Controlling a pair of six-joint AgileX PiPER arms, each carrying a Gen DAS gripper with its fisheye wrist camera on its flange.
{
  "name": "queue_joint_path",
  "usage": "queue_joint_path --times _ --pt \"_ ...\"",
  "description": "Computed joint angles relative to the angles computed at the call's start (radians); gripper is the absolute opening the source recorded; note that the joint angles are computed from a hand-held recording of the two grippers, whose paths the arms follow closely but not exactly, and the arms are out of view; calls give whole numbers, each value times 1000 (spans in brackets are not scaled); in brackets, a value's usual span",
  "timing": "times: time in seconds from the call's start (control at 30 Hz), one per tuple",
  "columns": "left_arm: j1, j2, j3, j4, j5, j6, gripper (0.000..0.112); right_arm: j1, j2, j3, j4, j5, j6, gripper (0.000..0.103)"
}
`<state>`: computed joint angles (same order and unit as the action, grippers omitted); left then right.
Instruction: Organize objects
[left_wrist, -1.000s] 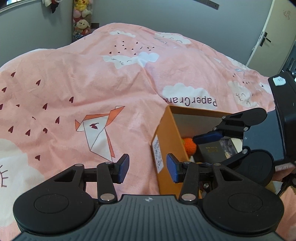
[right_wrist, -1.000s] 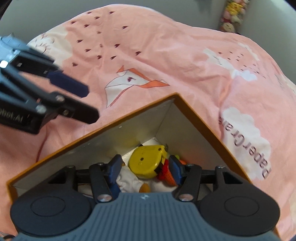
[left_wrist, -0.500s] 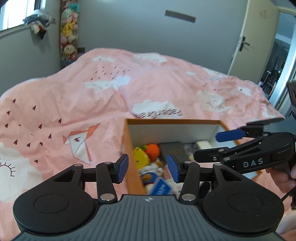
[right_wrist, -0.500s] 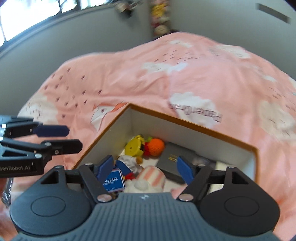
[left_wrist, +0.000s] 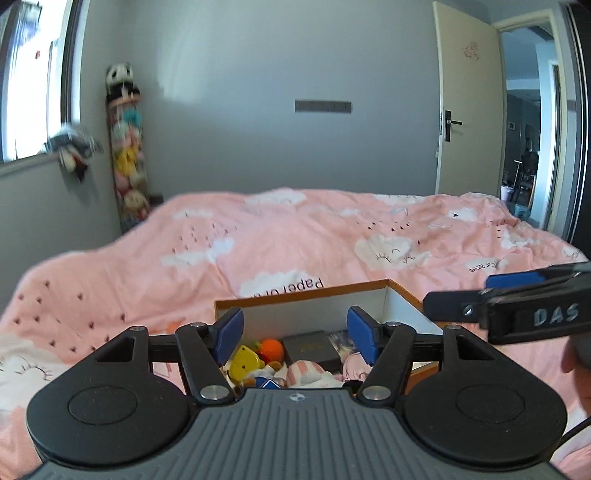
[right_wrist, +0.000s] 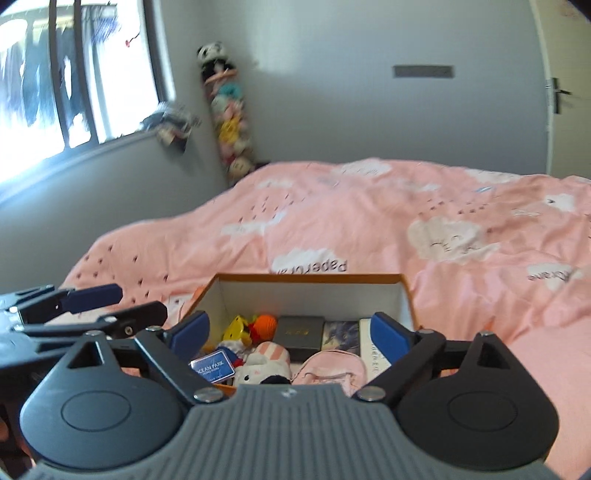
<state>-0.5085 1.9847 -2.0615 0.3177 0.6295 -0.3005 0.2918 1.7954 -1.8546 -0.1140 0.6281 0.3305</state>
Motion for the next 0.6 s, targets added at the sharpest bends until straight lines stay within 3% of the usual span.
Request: queue_joint_path --times 0.17,0.33,0.5,0.6 --pt "-43 -76 176 170 -99 -203 74 53 -116 195 -281 -90 299 97" --pt "-40 -113 253 169 -125 -244 74 101 -170 327 -567 -105 574 97" --pt "-37 -138 316 237 -157 -348 74 128 -188 404 -699 -99 695 98" --pt "-49 -125 303 289 -113 -391 74 134 -189 430 -729 -104 737 98"
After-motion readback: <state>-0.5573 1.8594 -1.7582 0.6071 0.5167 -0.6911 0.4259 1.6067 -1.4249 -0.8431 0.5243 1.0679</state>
